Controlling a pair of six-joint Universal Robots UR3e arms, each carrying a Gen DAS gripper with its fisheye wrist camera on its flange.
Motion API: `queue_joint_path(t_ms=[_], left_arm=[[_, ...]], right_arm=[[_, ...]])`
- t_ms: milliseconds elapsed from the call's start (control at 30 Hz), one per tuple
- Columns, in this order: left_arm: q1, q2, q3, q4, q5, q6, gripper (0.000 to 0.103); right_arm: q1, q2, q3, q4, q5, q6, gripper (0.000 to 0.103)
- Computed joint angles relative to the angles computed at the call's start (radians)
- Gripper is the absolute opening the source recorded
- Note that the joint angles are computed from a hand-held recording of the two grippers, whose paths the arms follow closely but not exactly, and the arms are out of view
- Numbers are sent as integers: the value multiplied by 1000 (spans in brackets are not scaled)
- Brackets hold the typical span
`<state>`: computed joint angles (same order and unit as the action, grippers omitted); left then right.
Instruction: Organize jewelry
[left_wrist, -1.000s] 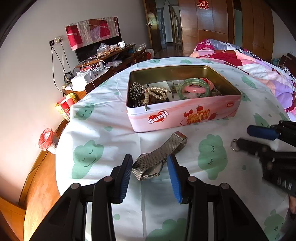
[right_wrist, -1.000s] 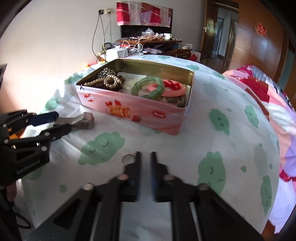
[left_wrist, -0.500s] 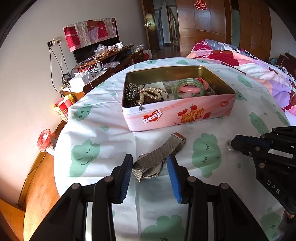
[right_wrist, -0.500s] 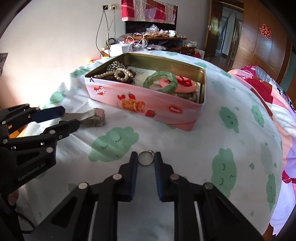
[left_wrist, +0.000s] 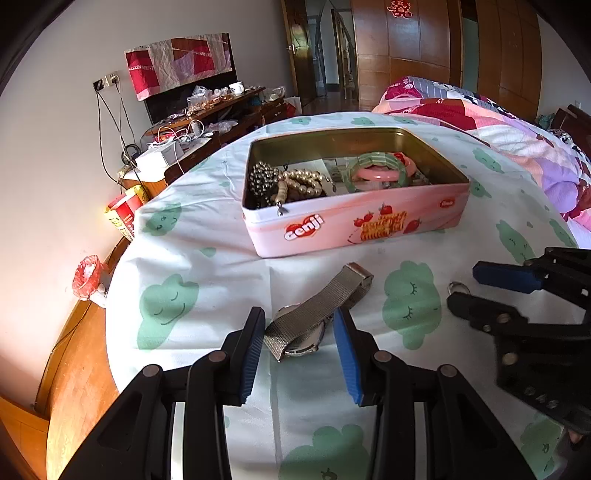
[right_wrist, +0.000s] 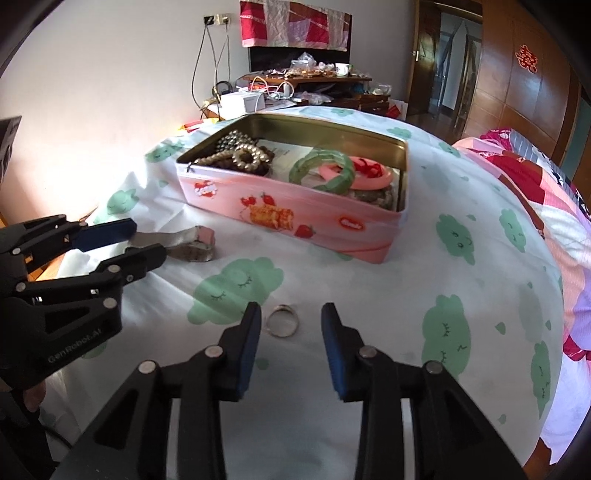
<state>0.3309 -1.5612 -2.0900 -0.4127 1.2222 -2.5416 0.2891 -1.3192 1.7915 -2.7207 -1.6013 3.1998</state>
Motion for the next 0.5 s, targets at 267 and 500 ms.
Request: queue_joint_path(t_ms=[267,500], left_arm=[[24,28,-7,-25,-37,11,40],[38,86,32,-93,-85,19,32]], right_arm=[[27,20,2,-14,-31,-10,21],[9,-46,34,-40,-35,-12,20]])
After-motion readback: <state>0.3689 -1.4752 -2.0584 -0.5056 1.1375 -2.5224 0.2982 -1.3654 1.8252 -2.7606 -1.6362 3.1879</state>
